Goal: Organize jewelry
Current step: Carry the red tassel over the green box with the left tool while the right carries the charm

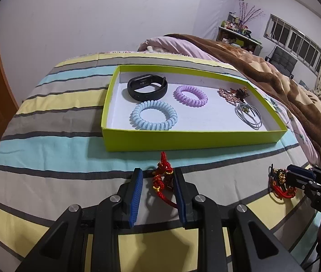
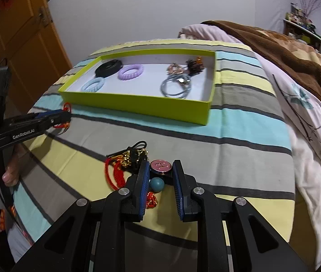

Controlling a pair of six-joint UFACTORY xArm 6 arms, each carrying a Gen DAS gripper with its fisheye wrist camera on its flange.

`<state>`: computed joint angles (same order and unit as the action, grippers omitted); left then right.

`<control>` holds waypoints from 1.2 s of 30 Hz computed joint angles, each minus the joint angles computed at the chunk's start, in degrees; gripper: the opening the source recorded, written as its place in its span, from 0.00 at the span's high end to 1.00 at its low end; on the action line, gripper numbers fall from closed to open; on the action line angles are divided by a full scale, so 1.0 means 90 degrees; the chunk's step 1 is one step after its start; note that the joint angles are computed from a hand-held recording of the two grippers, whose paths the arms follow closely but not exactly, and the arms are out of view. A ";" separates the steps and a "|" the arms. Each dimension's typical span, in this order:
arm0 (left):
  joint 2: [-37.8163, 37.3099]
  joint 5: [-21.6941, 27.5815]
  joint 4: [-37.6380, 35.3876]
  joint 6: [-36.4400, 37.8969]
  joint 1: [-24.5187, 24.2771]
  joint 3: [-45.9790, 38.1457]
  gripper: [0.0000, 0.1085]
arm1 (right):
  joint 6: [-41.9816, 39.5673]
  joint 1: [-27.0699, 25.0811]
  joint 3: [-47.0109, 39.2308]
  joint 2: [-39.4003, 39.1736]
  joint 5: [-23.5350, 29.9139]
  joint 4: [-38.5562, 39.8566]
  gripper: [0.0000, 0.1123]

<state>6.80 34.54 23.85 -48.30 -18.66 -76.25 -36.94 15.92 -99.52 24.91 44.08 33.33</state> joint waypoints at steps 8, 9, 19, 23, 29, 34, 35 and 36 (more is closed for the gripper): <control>0.0102 0.0190 0.0209 -0.0022 -0.0072 -0.0170 0.85 | 0.0147 -0.0139 0.0049 -0.0014 -0.0276 0.0341 0.81; 0.0109 0.0216 0.0261 -0.0040 -0.0081 -0.0186 0.85 | 0.0124 -0.0146 0.0084 -0.0041 -0.0318 0.0409 0.81; 0.0005 0.0284 0.0690 -0.0297 -0.0167 -0.0130 0.87 | -0.0400 -0.0183 0.0405 -0.0399 -0.0607 0.1201 0.81; -0.0111 0.0197 0.0743 -0.0350 -0.0181 0.0004 0.87 | -0.0484 -0.0181 0.0458 -0.0493 -0.0676 0.1314 0.81; -0.0363 0.0081 0.0910 -0.0539 -0.0198 0.0264 0.87 | -0.0626 -0.0198 0.0558 -0.0668 -0.0757 0.1503 0.81; -0.0649 -0.0004 0.1059 -0.0728 -0.0252 0.0528 0.87 | -0.0759 -0.0194 0.0655 -0.0829 -0.0772 0.1655 0.81; -0.0722 -0.0036 0.1096 -0.0770 -0.0266 0.0589 0.87 | -0.0801 -0.0190 0.0697 -0.0878 -0.0779 0.1698 0.81; -0.0820 -0.0083 0.1154 -0.0819 -0.0290 0.0665 0.87 | -0.0846 -0.0181 0.0735 -0.0931 -0.0786 0.1744 0.81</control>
